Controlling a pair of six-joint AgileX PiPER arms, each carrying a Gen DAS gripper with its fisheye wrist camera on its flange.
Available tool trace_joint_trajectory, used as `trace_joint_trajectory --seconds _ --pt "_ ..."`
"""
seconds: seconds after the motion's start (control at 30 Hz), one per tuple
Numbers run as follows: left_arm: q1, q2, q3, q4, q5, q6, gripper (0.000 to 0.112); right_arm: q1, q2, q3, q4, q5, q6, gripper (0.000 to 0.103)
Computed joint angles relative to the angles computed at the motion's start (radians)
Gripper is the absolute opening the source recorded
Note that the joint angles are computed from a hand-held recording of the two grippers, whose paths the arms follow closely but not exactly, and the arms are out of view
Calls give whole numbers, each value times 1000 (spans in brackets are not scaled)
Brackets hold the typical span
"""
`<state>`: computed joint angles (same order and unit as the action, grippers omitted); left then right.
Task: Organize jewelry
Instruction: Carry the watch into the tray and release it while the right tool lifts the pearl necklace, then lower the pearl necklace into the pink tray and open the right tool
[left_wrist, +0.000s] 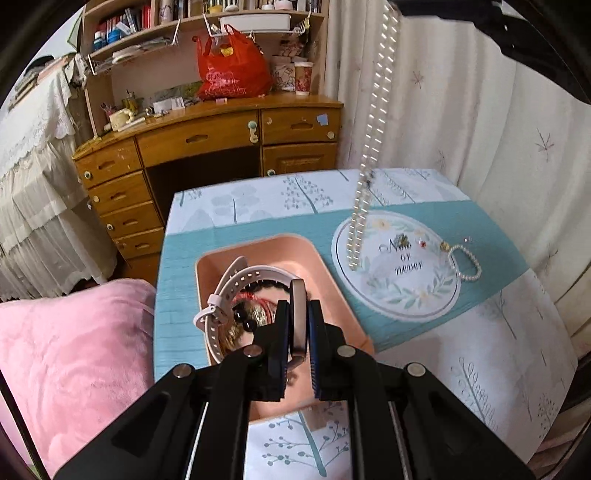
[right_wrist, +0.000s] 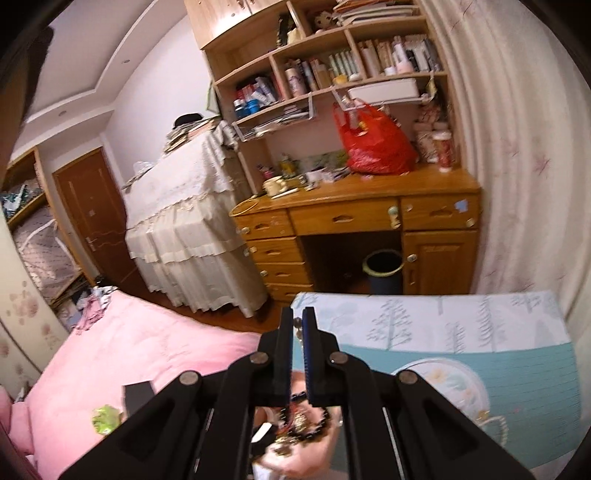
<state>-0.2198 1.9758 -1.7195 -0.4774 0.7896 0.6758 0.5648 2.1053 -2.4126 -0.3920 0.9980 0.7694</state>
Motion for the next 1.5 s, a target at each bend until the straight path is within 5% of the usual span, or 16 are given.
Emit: trace_joint_trajectory --seconds 0.23,0.37,0.5,0.7,0.83,1.0,1.1,1.5 --pt "3 16 40 -22 -3 20 11 13 51 -23 82 -1 -46 4" --pt "5 35 9 -8 30 -23 62 10 97 -55 146 48 -84 5" --pt "12 28 8 -17 42 -26 72 0 81 9 183 32 -76 7" --pt "-14 37 -18 44 53 -96 73 -23 18 140 186 -12 -46 15" --pt "-35 41 -31 49 55 -121 73 -37 -49 258 160 -26 -33 35" --pt "-101 61 -88 68 65 -203 75 -69 -167 446 130 -66 -18 37" --pt "-153 82 -138 93 63 -263 75 -98 -248 559 96 -88 -4 47" --pt "-344 355 -624 244 257 -536 77 -252 -553 1000 -122 -209 75 75"
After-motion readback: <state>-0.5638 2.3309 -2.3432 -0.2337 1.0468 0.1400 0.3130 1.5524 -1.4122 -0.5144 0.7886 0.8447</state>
